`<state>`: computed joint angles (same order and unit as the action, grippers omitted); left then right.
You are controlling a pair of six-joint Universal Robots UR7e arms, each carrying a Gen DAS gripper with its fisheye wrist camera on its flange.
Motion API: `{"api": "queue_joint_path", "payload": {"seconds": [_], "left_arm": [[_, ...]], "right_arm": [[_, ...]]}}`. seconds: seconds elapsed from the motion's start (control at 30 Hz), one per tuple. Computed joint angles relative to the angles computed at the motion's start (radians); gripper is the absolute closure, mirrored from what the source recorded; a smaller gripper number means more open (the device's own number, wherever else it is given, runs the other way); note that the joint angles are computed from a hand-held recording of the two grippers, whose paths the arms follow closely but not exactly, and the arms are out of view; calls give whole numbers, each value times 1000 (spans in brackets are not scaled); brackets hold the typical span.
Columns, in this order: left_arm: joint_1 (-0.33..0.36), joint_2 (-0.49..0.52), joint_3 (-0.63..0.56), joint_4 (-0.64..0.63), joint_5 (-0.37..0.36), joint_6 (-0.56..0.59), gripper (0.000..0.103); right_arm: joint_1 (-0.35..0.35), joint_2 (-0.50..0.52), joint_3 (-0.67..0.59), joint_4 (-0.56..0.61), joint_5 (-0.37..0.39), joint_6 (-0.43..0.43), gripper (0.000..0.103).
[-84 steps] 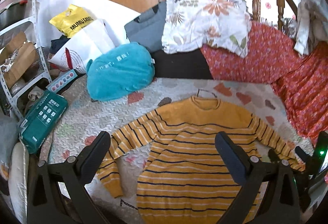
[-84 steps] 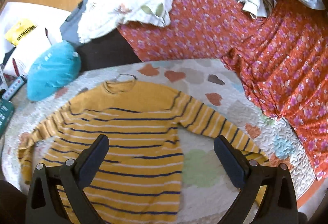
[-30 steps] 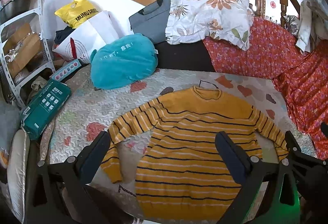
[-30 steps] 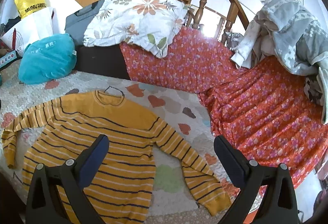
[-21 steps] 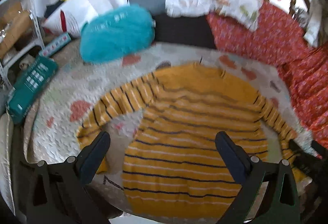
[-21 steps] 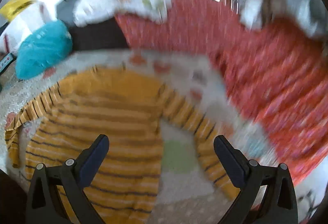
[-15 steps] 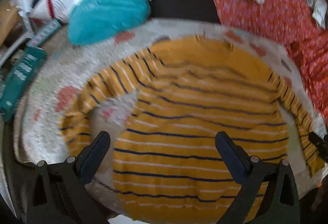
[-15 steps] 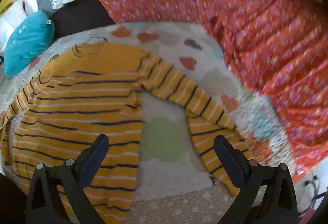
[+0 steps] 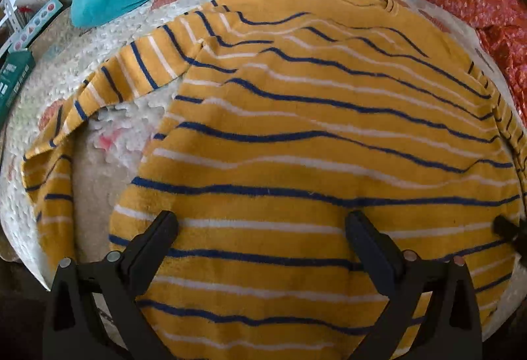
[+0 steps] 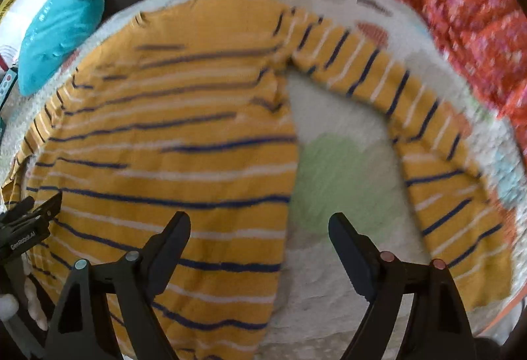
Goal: Fold small clothes
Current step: 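Move the right tool down to the cuff of a sweater sleeve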
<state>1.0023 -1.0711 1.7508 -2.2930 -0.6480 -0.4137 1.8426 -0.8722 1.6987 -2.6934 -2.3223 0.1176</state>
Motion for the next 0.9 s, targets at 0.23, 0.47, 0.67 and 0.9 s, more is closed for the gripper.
{"api": "queue_joint_path", "payload": {"seconds": [0.23, 0.47, 0.67, 0.9], "left_arm": [[9, -8, 28, -78, -27, 55, 0], [13, -15, 44, -122, -46, 96, 0], [10, -17, 70, -186, -38, 129, 0], [10, -19, 75, -199, -37, 137, 0]], "right_arm": [[8, 19, 55, -120, -39, 30, 0], [2, 6, 63, -95, -28, 17, 0], [12, 21, 40, -55, -56, 23, 0], [90, 47, 13, -233, -124, -74, 2]]}}
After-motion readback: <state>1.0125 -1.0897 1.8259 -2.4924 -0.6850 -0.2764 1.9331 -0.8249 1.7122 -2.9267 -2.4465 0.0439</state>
